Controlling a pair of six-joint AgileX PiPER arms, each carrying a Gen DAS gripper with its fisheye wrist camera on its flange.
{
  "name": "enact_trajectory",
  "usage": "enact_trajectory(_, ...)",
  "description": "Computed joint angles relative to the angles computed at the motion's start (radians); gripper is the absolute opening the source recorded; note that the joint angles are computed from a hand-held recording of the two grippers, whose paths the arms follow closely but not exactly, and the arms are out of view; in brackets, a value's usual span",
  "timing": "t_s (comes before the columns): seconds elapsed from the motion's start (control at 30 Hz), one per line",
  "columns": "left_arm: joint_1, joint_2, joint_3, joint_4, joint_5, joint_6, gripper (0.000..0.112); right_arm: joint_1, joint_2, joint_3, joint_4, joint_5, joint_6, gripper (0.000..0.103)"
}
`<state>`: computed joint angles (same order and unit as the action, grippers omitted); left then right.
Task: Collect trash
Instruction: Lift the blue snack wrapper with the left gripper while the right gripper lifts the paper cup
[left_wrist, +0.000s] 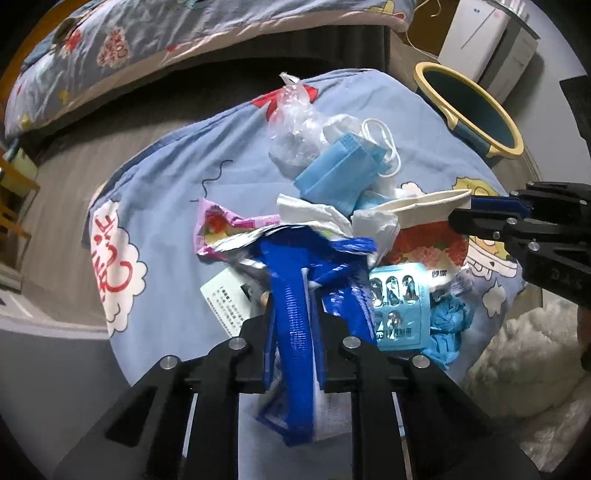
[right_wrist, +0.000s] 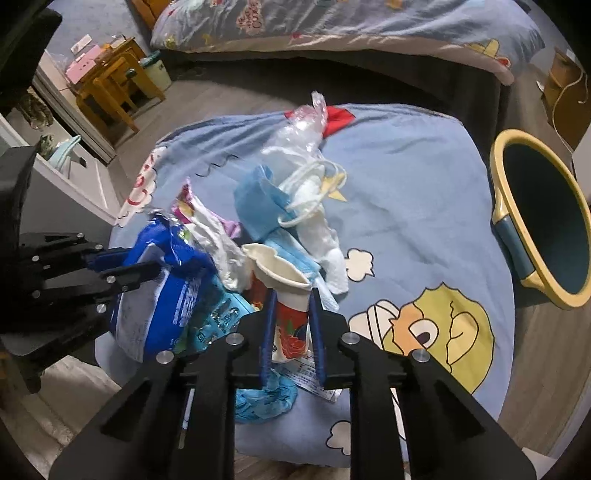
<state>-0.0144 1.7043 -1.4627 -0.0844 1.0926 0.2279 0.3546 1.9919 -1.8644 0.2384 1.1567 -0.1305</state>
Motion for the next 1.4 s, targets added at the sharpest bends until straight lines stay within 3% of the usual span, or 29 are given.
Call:
enact_trajectory(0.33, 0.012, -0.055, -0.102, -0.006, 0.001, -0.011, 0.017, -0.026, -0.055, -0.044, 0.007, -0.009, 0.008, 0.008)
enact_trajectory(0.63, 0.075, -0.083, -0.166, -0.118, -0.015, 0.0, 0.017, -0.067, -0.092, -0.065, 0.055, -0.036, 0.015, 0.008)
enact_trajectory(1.03, 0.07, -0.003, -0.156, -0.075, -0.032, -0.028, 0.017, -0.1, -0.104, -0.082, 0.072, -0.059, 0.019, 0.008)
enact_trajectory(1.17, 0.074, 0.06, -0.179, -0.048, -0.001, -0.066, 0.017, -0.109, -0.103, -0.077, 0.091, -0.059, 0.002, 0.008)
enact_trajectory(1.27, 0.062, 0.084, -0.179, 0.004, 0.006, -0.091, 0.025, -0.112, -0.104, -0.079, 0.101, -0.059, -0.005, 0.008)
enact_trajectory(1.3, 0.058, 0.088, -0.18, 0.013, 0.009, -0.098, 0.036, -0.112, -0.106, -0.077, 0.104, -0.059, -0.004, 0.008)
enact_trajectory(1.4, 0.045, 0.095, -0.175, 0.045, 0.002, -0.104, 0.037, -0.116, -0.106, -0.08, 0.118, -0.059, -0.007, 0.008)
